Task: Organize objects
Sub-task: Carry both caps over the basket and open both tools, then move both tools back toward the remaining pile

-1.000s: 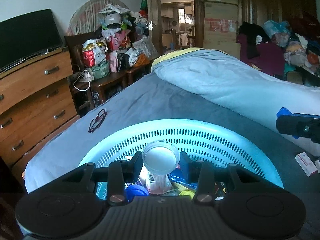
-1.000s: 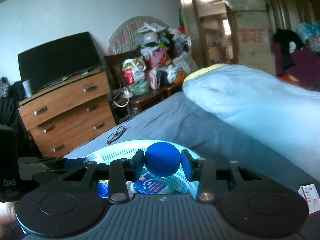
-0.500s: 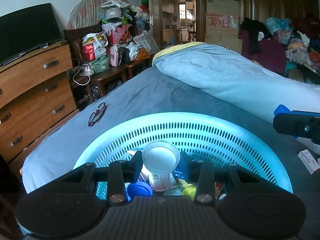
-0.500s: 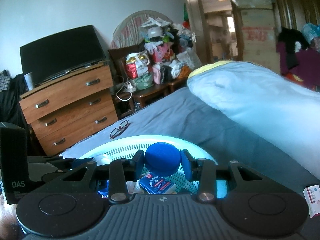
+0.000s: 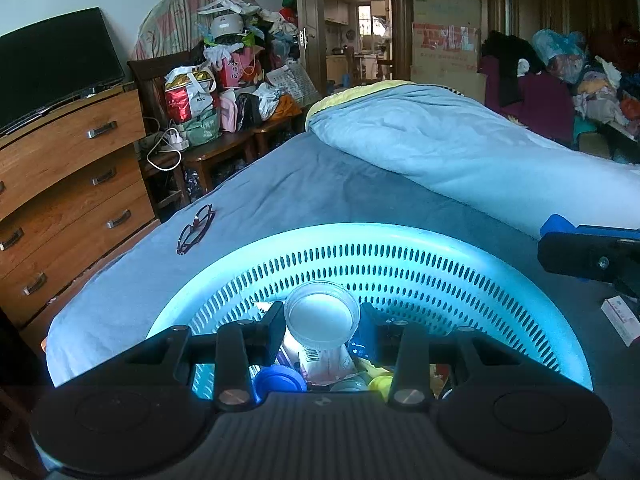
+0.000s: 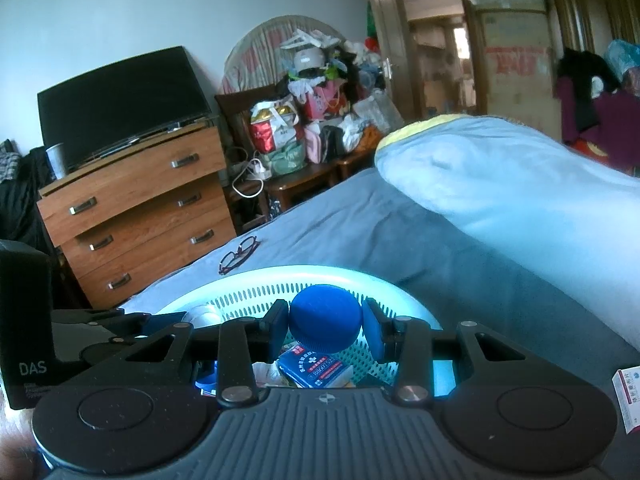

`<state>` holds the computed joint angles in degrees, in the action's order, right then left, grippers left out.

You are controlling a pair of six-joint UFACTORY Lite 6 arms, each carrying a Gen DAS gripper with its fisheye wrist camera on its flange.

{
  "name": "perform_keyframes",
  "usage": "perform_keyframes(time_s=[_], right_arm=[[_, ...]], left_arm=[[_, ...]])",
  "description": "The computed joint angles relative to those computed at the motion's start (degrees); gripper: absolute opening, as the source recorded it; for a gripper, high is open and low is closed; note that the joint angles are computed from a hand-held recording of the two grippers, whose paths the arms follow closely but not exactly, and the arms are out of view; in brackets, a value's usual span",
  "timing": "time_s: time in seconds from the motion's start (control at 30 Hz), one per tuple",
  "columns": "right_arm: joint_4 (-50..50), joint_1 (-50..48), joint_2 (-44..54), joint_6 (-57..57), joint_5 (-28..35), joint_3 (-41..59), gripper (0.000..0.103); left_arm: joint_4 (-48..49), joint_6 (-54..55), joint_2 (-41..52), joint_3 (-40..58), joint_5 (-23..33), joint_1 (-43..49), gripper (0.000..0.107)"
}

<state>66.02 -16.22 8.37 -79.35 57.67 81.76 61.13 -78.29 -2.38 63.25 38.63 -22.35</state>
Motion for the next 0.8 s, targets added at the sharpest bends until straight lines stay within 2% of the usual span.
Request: perform_keyframes(time_s=[0.07, 0.1, 0.13, 0.3, 0.37, 0.4, 0.43, 0.5, 0.67, 0.73, 0.8], right_arm=[[-0.16, 0.21, 0.30, 0.08, -0.05, 0.19, 0.050], [0.36, 0.28, -0.18, -0.10, -0.66, -0.36, 0.063], [1.14, 0.23, -0.57, -0.78, -1.15, -1.14, 0.069], [2.97, -1.14, -0.99, -2.57, -0.71, -2.55, 0.071], [4.76, -3.34, -1.99, -4.43, 0.59, -3.81, 0.080], [6.87, -5.35, -3.32, -6.87, 1.54, -5.58, 0.088], [9.00, -7.72, -4.53, -9.65, 2.67, -7.30, 0.096], [13.12, -14.47, -7.43, -16.39, 5.81, -11.96, 0.103], [16.50, -36.34, -6.36, -33.10, 14.07, -19.14, 0.103], [14.55, -43.99, -0.92, -37.09, 14.05, -17.78, 0.103], [12.04, -49.37, 5.95, -41.07, 10.80, -15.00, 0.103]], left_arm=[[0.12, -0.27, 0.24, 0.03, 0.10, -0.01, 0.043], [0.18, -0.35, 0.44, 0.15, 0.30, -0.08, 0.043], [0.37, -0.46, 0.55, 0.19, 0.54, -0.20, 0.047], [2.73, -2.44, 0.45, 0.25, 2.72, -1.92, 0.068], [4.40, -3.49, 0.13, 0.35, 4.04, -3.64, 0.076], [5.84, -4.20, -0.28, 0.19, 5.03, -5.09, 0.079], [7.37, -4.72, -0.87, -0.05, 6.20, -6.93, 0.081], [9.82, -6.17, -2.18, -0.37, 8.53, -11.40, 0.082], [17.71, -14.30, -3.30, -0.80, 15.85, -29.47, 0.103], [19.22, -16.90, -0.62, 0.93, 17.55, -36.95, 0.103], [19.06, -18.46, 3.70, 3.67, 16.58, -41.99, 0.103]])
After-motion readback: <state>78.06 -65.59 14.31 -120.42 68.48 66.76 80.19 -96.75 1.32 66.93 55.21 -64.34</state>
